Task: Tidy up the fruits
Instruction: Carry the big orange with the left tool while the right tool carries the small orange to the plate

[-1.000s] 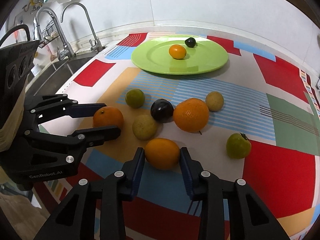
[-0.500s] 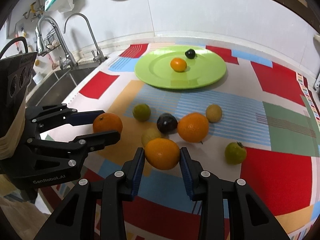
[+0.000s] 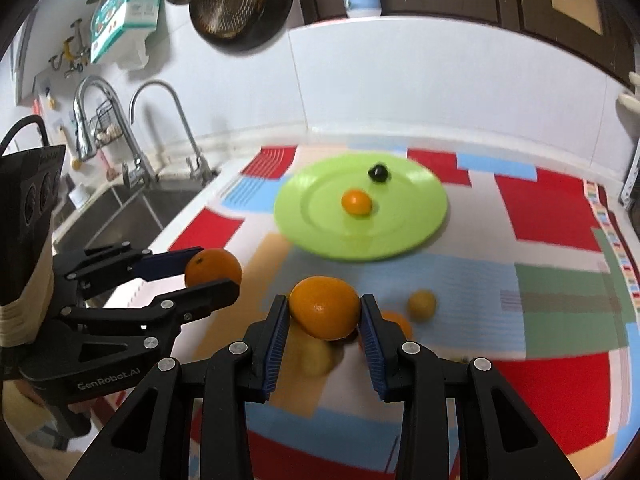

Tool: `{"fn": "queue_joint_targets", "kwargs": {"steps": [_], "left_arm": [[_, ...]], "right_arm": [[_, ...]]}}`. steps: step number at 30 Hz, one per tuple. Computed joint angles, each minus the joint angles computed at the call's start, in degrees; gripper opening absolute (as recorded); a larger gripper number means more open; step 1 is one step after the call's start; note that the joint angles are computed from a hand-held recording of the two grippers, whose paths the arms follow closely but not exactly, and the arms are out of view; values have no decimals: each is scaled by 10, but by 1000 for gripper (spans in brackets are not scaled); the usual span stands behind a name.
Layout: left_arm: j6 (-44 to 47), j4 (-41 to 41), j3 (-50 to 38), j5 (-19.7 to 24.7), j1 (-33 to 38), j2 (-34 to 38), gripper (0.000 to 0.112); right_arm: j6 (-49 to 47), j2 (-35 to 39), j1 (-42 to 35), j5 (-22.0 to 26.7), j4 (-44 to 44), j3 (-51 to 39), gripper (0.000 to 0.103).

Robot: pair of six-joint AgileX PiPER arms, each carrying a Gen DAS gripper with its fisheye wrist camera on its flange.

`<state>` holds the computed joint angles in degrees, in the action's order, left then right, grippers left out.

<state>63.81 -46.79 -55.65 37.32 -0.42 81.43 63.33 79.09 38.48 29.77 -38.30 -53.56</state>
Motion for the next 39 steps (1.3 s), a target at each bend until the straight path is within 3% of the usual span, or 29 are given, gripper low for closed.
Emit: {"fn": "queue_joint_targets", "kwargs": {"steps": [12, 23, 39], "left_arm": [[-16, 2, -116, -17, -17, 61, 41], [-99, 69, -257, -11, -44, 160, 41], [-269, 201, -526, 102, -75, 382, 41]], "right_arm": [[-123, 46, -71, 5, 54, -107, 37], [-304, 140, -148, 14, 204, -244, 37], [-458, 328, -233, 117, 354, -449, 37]]}}
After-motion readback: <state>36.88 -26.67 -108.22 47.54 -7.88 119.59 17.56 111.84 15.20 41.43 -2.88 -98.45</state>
